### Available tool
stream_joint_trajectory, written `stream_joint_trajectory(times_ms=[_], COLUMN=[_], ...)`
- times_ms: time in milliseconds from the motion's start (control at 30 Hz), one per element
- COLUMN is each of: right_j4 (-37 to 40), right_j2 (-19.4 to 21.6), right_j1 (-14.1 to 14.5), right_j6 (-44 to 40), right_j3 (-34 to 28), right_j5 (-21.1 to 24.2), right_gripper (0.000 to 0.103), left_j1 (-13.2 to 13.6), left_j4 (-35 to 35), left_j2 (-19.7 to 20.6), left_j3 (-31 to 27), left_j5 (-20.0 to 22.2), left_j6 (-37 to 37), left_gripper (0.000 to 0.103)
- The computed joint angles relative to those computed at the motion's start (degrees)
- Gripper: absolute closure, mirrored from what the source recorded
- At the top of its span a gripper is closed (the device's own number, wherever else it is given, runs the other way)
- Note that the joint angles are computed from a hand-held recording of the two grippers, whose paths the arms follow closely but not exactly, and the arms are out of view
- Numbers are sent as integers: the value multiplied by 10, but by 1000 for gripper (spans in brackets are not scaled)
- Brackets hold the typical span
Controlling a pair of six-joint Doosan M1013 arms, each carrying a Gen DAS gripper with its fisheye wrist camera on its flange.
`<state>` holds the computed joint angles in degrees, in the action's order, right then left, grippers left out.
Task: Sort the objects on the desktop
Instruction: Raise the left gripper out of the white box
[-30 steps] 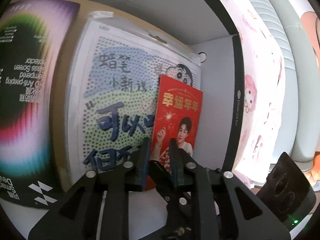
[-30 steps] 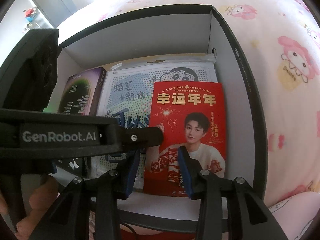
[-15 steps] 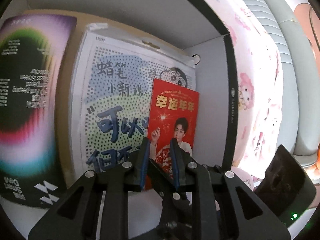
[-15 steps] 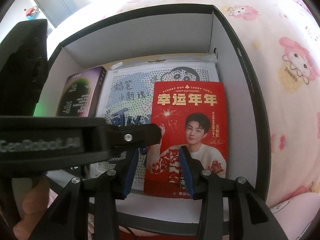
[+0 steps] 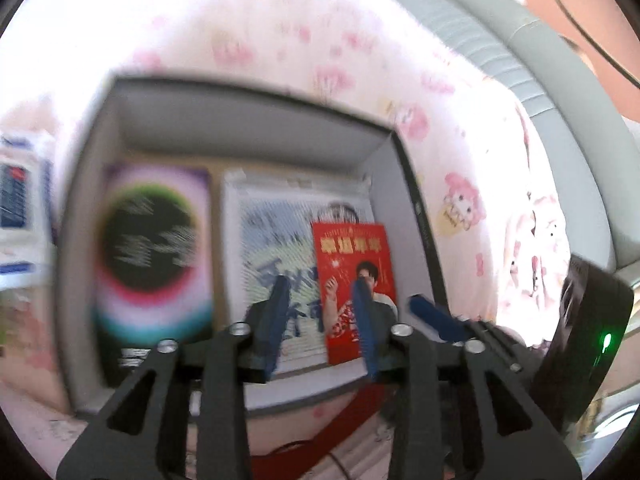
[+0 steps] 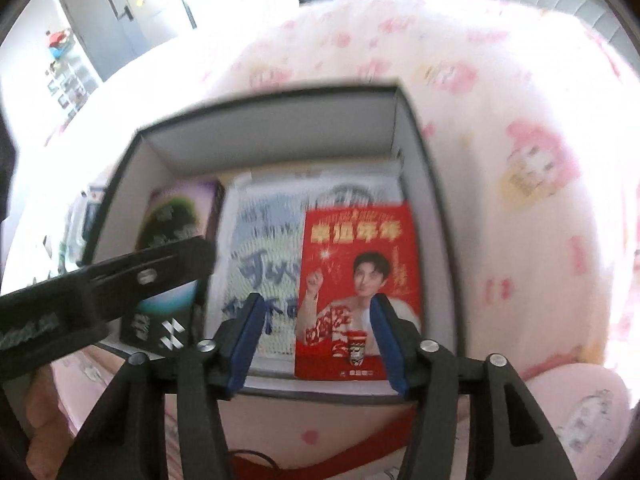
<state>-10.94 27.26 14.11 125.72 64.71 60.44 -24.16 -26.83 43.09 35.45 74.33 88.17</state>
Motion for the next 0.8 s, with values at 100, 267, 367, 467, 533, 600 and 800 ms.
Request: stream_joint_trajectory(times_ms=[100,267,367,467,533,600,800], right_j4=[-63,-69,-86,-99,-114,-157,-140], right_j2=[-12,-30,-41,-44,-46,-45,-47], right_j1=[13,21,31,43,51,67,89], right_j6=[48,79,85,87,90,110,55], right_j3=[1,3,8,9,8,5,5], right_j5=[-11,-26,-32,-41,-41,-25,-59], right_gripper=[42,42,41,41,38,37,35], left_j1=[-3,-23,-19,-16,-11,-8,-4], left_j4=[34,71,66,64,67,71,94], left_j2=[-22,-72,-86,-104,-115,-121,-147], left_j3=[15,107,122,141,147,150,182], left_j5=[-48,-150,-167,-177,-177,-176,-188], left_j6=[12,38,50,66,73,82,98], left_gripper=[59,54,49,47,47,46,46])
